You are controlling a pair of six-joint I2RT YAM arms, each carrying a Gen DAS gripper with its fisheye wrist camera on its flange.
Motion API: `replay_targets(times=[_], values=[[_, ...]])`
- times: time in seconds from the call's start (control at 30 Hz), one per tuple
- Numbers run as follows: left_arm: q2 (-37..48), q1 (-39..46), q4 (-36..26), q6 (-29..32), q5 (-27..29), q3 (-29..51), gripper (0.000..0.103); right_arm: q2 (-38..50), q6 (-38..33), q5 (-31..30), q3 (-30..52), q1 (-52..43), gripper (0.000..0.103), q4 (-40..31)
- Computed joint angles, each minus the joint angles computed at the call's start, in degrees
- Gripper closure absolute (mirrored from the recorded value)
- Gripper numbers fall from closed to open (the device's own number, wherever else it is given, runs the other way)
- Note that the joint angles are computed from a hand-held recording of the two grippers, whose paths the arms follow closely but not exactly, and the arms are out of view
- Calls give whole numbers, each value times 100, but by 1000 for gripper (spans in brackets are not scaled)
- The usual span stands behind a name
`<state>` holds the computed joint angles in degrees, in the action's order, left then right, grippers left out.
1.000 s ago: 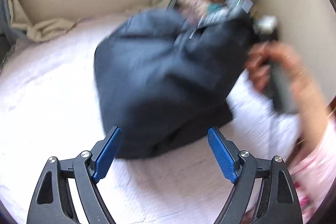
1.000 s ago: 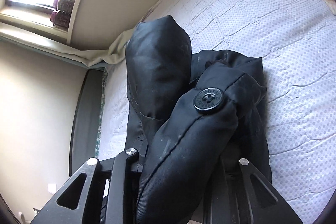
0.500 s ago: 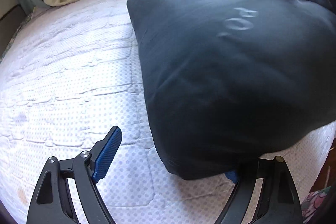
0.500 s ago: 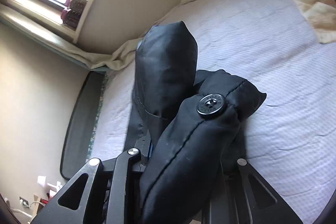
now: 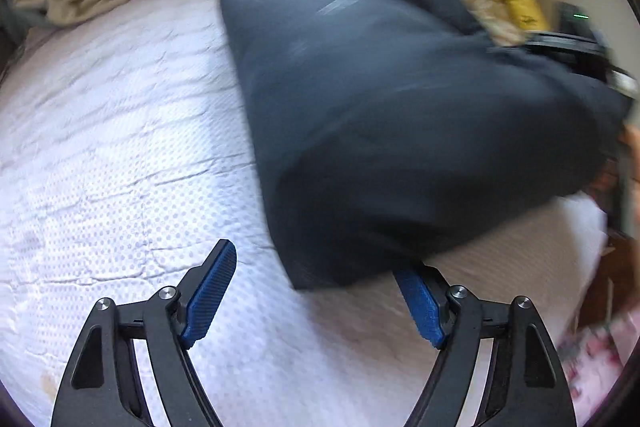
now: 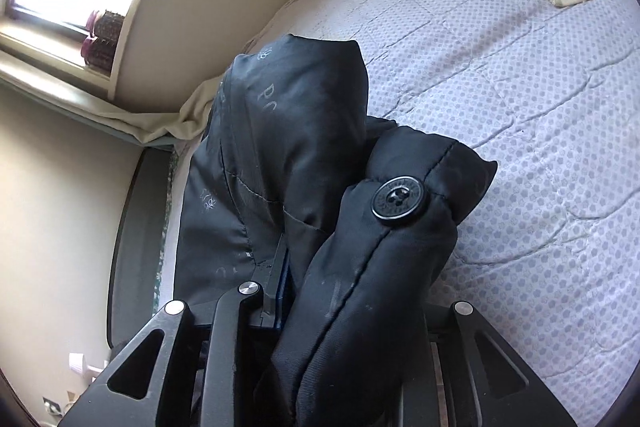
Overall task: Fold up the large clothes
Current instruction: 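Open the left tool while the right tool lays the coat bundle down and releases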
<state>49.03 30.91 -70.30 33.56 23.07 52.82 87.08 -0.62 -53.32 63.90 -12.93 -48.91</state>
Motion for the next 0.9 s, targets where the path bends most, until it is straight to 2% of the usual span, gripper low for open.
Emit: replay_targets(times=[0.1,0.17,0.23,0.33,0.43,0.47,0.53,0.57,0.63,0.67,0.73,0.83,0.9], values=[[-87,586,-576,715,725,519,21,6,-66,-9,5,0,82,-7],[49,680,-667,634,1119,926,21,8,49,-26,-11,50,80,84],[104,319,-445,155,1093,1125,21,20,9,-119,-97,-16,79,106],[256,-701,119,-745,534,1144,21,31,-5,-250,-273,-100,77,248],[346,-2008,616,-1543,-573,843,21,-35,131,-309,-448,-60,73,428],[362,-2370,674,-1786,-917,748,18,-77,161,-259,-492,-51,73,467],[538,-3175,1008,-2341,-1601,563,13,-89,147,-113,-426,-60,58,309],[503,-3211,1064,-2335,-1687,450,12,-92,116,19,-321,-76,54,114],[510,-3424,1132,-2450,-1941,365,11,-184,36,443,-20,-106,37,-356],[574,-3607,1229,-2596,-2070,345,11,-307,22,775,120,-110,35,-539],[574,-3774,1274,-2721,-2209,336,10,-747,-8,1516,309,-68,34,-714],[469,-3945,1305,-2897,-2339,230,10,-1816,29,2719,266,132,39,-412],[462,-4004,1362,-2968,-2391,186,10,-2208,-147,2427,288,149,48,-307]])
